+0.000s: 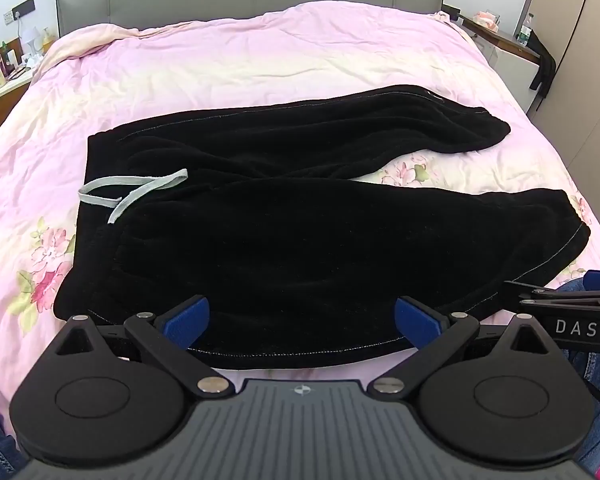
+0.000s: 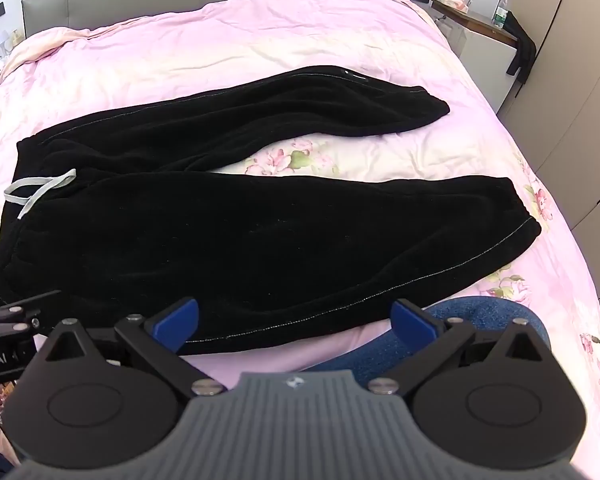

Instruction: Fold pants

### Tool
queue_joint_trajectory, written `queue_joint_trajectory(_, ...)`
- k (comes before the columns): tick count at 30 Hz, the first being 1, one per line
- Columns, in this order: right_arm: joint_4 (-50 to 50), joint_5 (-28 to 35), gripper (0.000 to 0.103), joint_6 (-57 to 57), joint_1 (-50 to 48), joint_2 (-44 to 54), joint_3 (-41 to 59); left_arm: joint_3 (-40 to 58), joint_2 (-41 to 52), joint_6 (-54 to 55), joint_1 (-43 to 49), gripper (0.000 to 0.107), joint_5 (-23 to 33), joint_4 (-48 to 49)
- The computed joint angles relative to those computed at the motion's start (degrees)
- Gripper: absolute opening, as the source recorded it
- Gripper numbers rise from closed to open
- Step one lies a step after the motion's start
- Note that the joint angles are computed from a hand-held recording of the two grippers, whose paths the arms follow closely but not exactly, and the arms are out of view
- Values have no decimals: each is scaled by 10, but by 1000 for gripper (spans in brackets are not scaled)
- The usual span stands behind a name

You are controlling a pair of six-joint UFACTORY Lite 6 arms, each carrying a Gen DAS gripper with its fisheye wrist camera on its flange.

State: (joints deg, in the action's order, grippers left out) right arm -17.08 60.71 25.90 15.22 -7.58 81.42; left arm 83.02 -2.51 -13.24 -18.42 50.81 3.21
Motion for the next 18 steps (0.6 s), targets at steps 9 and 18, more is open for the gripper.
queue_joint_trajectory(9, -2, 7, 98, 6, 3, 1, 8, 3, 2, -2, -2, 103, 2, 1)
queue_joint_trajectory(18, -4, 11, 98, 10, 4, 2, 12, 1, 2, -10, -9, 103, 1, 6)
